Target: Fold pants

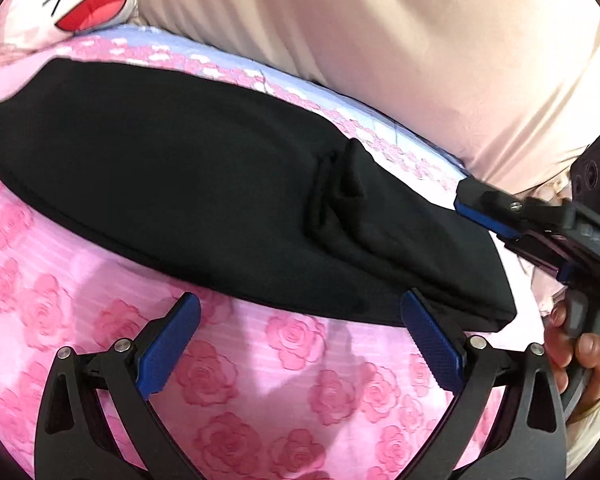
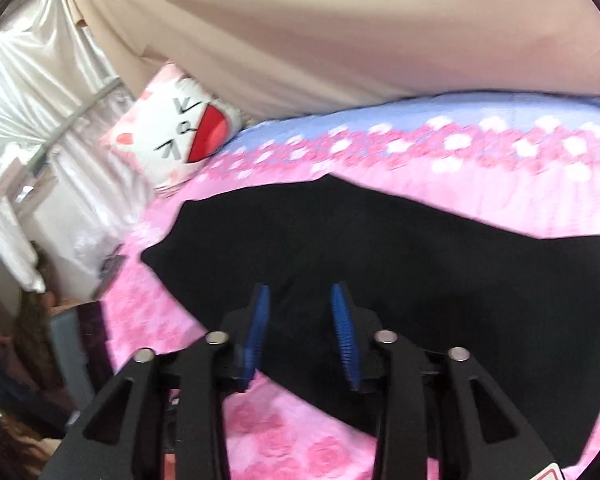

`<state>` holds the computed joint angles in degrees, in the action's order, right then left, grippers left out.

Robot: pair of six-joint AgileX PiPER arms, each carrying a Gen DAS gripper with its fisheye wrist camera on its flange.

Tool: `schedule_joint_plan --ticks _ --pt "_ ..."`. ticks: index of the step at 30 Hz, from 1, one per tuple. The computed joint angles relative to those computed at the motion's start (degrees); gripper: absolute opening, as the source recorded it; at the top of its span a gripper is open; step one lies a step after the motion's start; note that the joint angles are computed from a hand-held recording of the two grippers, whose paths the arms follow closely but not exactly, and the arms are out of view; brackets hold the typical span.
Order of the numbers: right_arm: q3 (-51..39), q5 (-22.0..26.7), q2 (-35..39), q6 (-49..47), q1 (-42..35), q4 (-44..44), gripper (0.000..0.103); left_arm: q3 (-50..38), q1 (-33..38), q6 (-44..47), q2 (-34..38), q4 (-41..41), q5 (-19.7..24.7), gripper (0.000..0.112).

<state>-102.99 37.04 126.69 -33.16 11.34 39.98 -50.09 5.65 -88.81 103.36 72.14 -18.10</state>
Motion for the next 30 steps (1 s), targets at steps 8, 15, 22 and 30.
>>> schedule_joint_plan --ticks 8,15,22,30 --pt "-5.5 -1.9 6.6 19.6 3.5 -21.0 0.010 -3.7 -9.1 13.8 -5.3 -3.5 25.5 0.098" --pt "4.6 -11.8 -2.7 34.8 -2.9 -34.1 0.010 -19.3 -13.4 50.2 -2.7 -38.6 30.6 0.098" --pt "-10.4 -1.5 8.4 28.5 -13.1 -27.9 0.000 -52.0 -21.3 47.9 25.0 -34.3 55.5 0.098" --pt "-13.4 -1.7 10.2 32.0 -11.2 -33.2 0.000 -46.4 -22.0 37.0 24.2 -26.4 51.7 0.098"
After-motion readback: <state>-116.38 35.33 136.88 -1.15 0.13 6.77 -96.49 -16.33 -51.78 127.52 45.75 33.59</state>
